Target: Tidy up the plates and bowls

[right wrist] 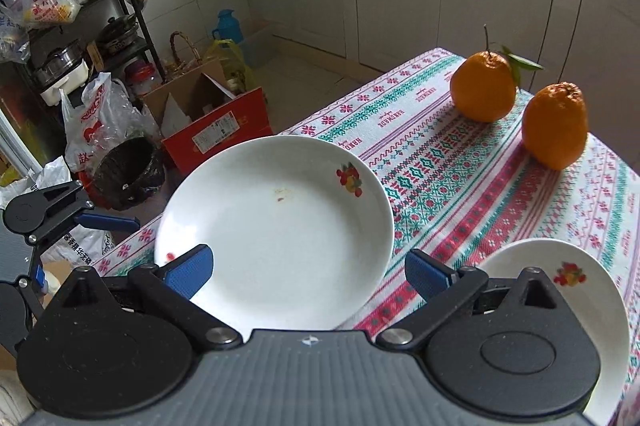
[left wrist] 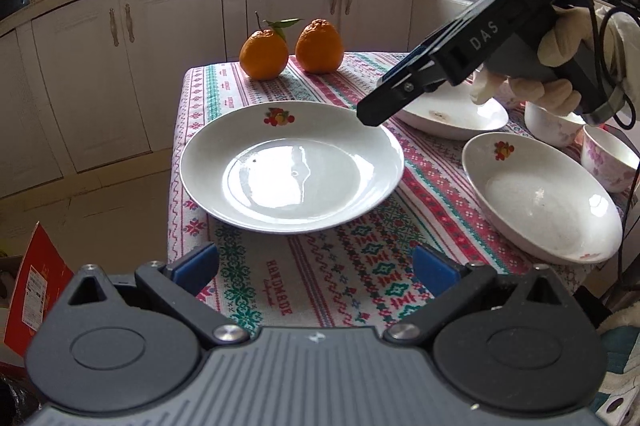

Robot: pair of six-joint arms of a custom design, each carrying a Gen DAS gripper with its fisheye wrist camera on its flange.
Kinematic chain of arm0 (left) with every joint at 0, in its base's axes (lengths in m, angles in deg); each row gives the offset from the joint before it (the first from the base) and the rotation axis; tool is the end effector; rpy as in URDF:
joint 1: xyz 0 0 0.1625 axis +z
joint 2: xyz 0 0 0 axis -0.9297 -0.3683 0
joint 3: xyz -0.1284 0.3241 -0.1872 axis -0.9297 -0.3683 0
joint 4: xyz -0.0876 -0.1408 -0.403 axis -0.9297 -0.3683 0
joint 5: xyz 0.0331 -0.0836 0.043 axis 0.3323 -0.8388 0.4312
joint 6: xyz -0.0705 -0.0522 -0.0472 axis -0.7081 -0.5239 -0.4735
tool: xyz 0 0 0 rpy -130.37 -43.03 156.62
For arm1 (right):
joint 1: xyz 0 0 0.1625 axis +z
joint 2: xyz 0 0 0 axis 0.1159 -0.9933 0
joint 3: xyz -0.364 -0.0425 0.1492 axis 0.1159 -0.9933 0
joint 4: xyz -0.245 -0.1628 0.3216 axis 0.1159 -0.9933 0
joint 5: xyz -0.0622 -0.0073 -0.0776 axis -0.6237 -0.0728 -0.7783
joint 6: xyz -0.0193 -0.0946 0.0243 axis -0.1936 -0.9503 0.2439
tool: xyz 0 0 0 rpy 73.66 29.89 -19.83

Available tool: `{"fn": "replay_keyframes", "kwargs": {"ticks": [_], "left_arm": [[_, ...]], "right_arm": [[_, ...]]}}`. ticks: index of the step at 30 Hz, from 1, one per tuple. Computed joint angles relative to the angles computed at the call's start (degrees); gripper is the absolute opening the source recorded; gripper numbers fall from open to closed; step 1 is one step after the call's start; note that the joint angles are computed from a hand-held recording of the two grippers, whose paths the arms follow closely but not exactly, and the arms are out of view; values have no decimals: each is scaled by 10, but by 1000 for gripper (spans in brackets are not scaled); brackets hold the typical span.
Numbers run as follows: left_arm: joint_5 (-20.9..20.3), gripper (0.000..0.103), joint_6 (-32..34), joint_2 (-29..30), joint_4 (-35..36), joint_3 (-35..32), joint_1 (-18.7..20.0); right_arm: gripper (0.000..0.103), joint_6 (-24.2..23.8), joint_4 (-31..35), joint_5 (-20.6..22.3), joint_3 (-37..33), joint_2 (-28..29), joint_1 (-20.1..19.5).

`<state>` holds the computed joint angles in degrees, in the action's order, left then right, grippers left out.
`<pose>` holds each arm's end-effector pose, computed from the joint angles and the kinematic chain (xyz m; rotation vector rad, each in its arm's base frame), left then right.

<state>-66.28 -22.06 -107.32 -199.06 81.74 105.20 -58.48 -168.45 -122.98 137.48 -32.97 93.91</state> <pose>-0.0893 -0.3358 0.1241 0.6189 2.2355 -0.9817 0.2223 -0.5596 0.0793 1.4926 -2.4742 0.2112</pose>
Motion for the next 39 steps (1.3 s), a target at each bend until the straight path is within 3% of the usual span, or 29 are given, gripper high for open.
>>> {"fn": "replay_keyframes", "kwargs": {"ticks": [5,13,19,24,32,39], "left_arm": [[4,102,-72,-7,30,23,-45],[14,102,-149,33,17,36,-100],[-6,102,-140,84,-23,20,-100],[-20,102,-121,110,-40,5,-100],[-29,102,-83,139,-69,-16,-103],[-38,102,-50,140,-73,-36,-92]], "right_arm": [[103,-1,-33,10,69,-62,-12],[103,25,-180,-7,196,-148,-46],[103,36,-235,24,278,-213,-96],[103,-9,-269,38,335,-268,-130],[103,-83,-222,61,387,-363,-196],[103,-115,-252,39,402,-347,-214]]}}
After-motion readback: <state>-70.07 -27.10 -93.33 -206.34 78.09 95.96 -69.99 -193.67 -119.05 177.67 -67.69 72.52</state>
